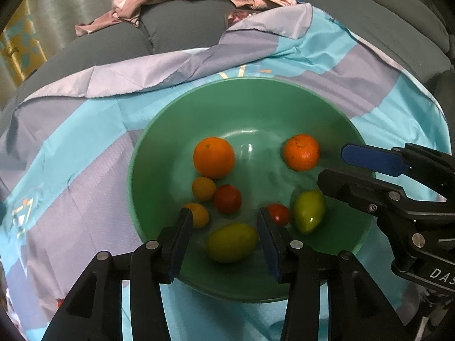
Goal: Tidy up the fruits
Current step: 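Open both grippers to drop the tomatoes into the bowl, then move both open grippers back toward the last two cherry tomatoes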
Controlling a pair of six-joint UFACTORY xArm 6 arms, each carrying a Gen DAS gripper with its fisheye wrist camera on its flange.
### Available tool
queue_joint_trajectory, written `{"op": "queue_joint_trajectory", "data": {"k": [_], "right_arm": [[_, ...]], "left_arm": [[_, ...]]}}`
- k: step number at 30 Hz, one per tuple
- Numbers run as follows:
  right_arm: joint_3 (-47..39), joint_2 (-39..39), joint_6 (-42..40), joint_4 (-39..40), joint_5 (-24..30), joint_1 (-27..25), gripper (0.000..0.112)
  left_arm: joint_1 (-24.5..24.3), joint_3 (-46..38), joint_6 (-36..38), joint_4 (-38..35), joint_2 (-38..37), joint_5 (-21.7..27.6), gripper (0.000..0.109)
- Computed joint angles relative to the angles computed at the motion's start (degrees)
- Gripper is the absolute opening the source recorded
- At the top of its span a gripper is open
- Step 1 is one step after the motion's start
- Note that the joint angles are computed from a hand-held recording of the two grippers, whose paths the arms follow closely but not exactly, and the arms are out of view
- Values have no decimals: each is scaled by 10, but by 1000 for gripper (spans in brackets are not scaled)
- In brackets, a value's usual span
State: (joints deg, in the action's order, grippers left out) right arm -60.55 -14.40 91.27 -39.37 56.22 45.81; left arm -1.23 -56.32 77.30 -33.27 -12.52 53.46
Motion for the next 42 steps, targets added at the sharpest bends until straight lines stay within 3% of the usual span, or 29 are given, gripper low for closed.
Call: {"op": "queue_joint_trajectory", "data": {"k": [3,11,15,24,32,42], "right_arm": [[-3,0,9,-6,4,3,47],[-6,-6,42,-20,22,14,63],[-8,-9,55,-27,29,21,64],[-38,-4,58,-45,54,53,66],[-91,31,30,-41,65,93,75],[-177,99,-21,-24,51,123,76]], "left_arm": [[0,5,1,-1,-5,-7,57],[6,12,4,-9,-14,-6,58],[16,17,19,-26,-24,0,63],[58,32,48,-72,-58,22,64],[143,51,79,-102,-100,37,64],[259,25,85,-103,-90,62,64]]}}
